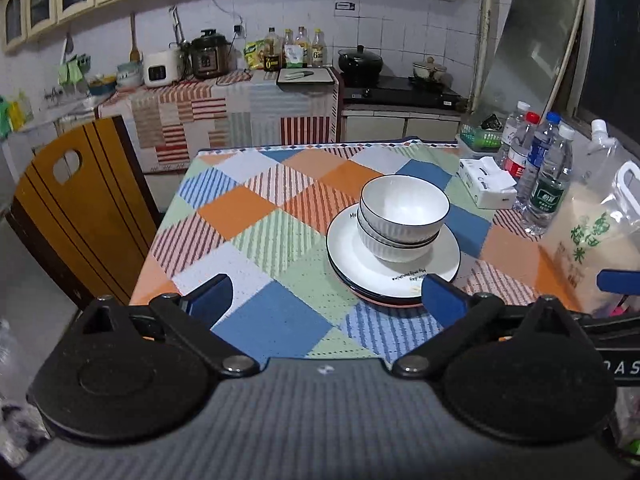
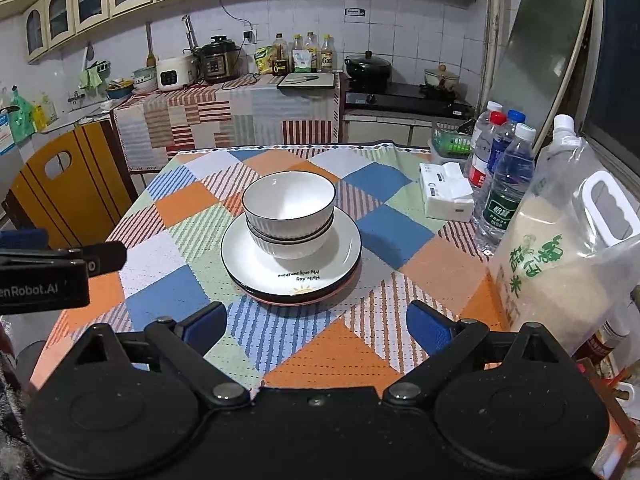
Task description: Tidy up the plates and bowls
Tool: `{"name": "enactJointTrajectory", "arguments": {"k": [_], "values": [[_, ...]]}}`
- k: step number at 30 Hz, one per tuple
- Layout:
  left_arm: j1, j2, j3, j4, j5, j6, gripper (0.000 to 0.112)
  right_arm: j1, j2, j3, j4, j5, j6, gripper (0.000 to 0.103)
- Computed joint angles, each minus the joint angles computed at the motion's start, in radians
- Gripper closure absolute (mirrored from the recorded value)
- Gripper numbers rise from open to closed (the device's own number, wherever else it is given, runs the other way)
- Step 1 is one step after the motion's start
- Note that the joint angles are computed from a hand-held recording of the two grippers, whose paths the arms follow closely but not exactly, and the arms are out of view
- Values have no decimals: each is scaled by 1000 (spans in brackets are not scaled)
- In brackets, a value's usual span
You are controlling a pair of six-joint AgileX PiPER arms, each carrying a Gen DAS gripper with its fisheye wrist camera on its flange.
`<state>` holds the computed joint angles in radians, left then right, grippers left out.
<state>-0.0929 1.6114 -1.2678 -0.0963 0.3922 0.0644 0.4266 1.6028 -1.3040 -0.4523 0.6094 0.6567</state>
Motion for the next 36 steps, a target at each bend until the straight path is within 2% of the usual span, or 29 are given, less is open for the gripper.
{"name": "enactJointTrajectory", "arguments": {"k": [11, 21, 24, 27, 32, 36], "values": [[-32, 26, 16, 298, -21, -283, 10, 14, -17, 46, -146, -22, 149, 5], [-12, -2, 44, 175, -64, -181, 9, 11, -32, 84, -226, -54, 240, 5], [-21, -5, 46, 225, -63, -232, 9, 11, -30, 88, -233, -53, 250, 5], [-15, 0, 35, 182, -46, -202, 9, 10, -28, 91, -240, -53, 255, 5], [-21, -3, 41, 228, -52, -246, 9, 6, -27, 93, -233, -54, 246, 5], [-18, -8, 44, 184, -55, -207, 9, 8, -22, 92, -234, -50, 248, 5]]}}
